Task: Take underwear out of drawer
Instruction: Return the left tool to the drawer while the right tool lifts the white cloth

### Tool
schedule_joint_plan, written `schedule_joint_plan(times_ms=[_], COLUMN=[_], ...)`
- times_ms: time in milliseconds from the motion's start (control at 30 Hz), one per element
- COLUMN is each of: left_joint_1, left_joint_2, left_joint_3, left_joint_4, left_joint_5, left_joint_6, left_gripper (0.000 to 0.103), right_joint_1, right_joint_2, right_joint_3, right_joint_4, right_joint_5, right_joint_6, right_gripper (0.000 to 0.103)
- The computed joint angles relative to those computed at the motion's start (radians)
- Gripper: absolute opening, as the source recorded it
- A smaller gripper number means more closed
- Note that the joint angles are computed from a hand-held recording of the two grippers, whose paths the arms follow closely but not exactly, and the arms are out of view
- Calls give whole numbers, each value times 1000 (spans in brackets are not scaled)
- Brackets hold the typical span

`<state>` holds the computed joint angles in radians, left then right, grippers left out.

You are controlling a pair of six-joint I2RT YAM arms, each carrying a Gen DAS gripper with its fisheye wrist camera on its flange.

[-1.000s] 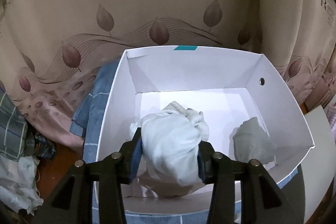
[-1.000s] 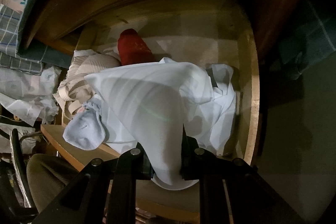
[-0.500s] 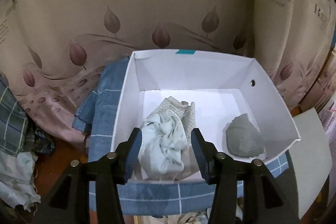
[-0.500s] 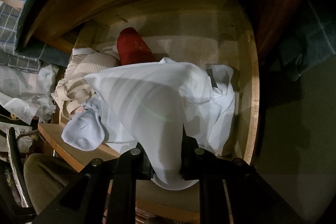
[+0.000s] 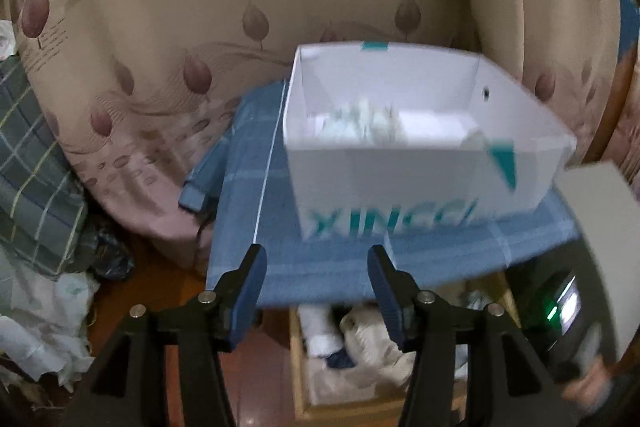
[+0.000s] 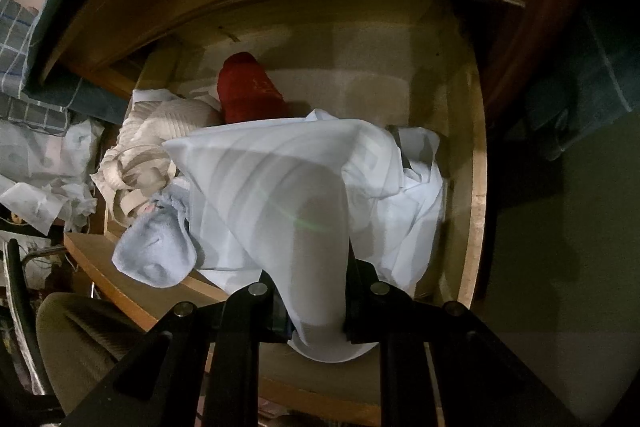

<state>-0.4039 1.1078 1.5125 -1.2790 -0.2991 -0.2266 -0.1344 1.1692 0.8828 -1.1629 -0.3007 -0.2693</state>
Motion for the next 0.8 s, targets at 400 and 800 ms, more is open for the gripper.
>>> schedule_joint_plan(times_ms=[400,800], left_joint_1=[-74,251], left_joint_2=[-262,-423], left_joint_3=[-512,-688], left_joint_4=[106,201], left_joint_5=[0,251], left_joint_6=[-211,-166], left_gripper=[54,54], right_joint_1=[12,-63], right_joint_2=[-87,-135], right_joint_3=[-1,72], right_joint_4=[13,-37], right_joint_5=[34,-4], right_joint_6=[5,7], right_gripper=[15,15])
